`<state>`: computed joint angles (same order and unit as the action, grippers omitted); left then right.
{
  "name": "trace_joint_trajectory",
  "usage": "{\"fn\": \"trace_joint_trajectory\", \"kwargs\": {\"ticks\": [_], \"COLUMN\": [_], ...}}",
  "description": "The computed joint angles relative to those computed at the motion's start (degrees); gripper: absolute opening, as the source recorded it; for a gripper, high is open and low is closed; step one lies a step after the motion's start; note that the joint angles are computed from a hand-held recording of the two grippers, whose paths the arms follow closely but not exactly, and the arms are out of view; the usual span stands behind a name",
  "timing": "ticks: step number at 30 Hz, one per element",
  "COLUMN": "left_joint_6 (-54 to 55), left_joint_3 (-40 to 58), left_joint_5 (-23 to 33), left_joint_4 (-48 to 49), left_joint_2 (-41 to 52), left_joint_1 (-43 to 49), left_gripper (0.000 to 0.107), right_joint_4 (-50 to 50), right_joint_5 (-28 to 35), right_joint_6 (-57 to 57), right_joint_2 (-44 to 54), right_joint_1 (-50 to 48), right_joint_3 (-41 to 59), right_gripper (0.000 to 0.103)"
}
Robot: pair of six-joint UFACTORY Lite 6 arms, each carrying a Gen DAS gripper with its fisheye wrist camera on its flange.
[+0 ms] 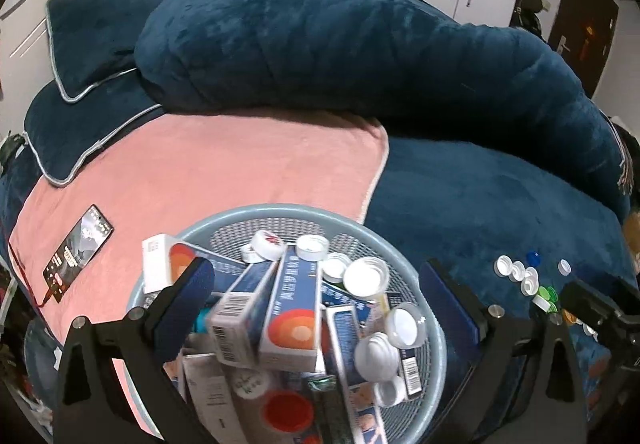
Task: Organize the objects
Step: 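Move both open tools back over the scattered caps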
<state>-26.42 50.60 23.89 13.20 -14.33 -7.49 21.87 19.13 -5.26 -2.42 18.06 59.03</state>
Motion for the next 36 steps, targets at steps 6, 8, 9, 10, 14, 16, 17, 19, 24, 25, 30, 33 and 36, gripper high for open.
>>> {"fn": "trace_joint_trajectory", "kwargs": {"ticks": [6, 8, 9, 10, 14, 16, 17, 19, 24, 25, 30, 33, 36], "left_joint_6": [-6.14, -7.56, -8.23, -8.76, -11.1, -12.05, -12.96, -13.71, -16.74, -17.24, -18.27, -17.32, -15.85], "left_joint_3": [1.39, 1.99, 2.2, 2.5, 4.04, 4.96, 5.58, 6.47, 10.4, 11.14, 15.89, 17.38, 19.1], "left_joint_5": [1.64, 2.24, 2.43, 2.62, 3.35, 3.68, 3.95, 4.22, 4.98, 4.98, 4.37, 2.53, 1.57], "left_joint_4": [5.12, 6.21, 6.67, 7.02, 8.49, 9.15, 9.9, 10.59, 12.77, 13.12, 12.17, 8.04, 3.77], "left_joint_2": [0.78, 1.16, 1.27, 1.42, 2.59, 3.5, 4.14, 5.07, 9.2, 10.09, 16.24, 19.64, 23.89], "left_joint_1": [-4.91, -6.42, -7.07, -7.65, -10.33, -11.83, -12.97, -14.4, -19.27, -20.07, -24.11, -25.38, -26.59], "left_gripper": [0.102, 0.102, 0.102, 0.102, 0.102, 0.102, 0.102, 0.102, 0.102, 0.102, 0.102, 0.102, 0.102], "right_joint_4": [0.11, 0.11, 0.38, 0.67, 0.73, 1.3, 1.85, 2.16, 6.44, 7.46, 11.63, 15.38, 19.47], "right_joint_5": [1.14, 1.32, 1.37, 1.54, 1.99, 2.25, 2.46, 2.97, 4.96, 5.39, 7.22, 8.13, 8.5], "right_joint_6": [-1.73, -2.06, -2.58, -3.15, -4.08, -5.36, -6.35, -7.54, -15.4, -17.33, -25.34, -31.24, -36.51], "right_joint_2": [-3.32, -4.14, -4.59, -4.9, -6.06, -6.98, -7.41, -8.59, -11.88, -12.43, -13.45, -13.42, -12.53], "right_joint_1": [-2.91, -3.49, -3.86, -4.22, -5.19, -6.1, -6.65, -7.86, -14.07, -15.87, -23.69, -28.57, -32.78], "right_joint_3": [-2.03, -2.61, -2.94, -3.12, -4.05, -4.82, -5.19, -6.11, -9.14, -9.88, -12.38, -14.03, -15.77], "right_gripper": [0.103, 0.103, 0.103, 0.103, 0.103, 0.103, 0.103, 0.103, 0.103, 0.103, 0.103, 0.103, 0.103]}}
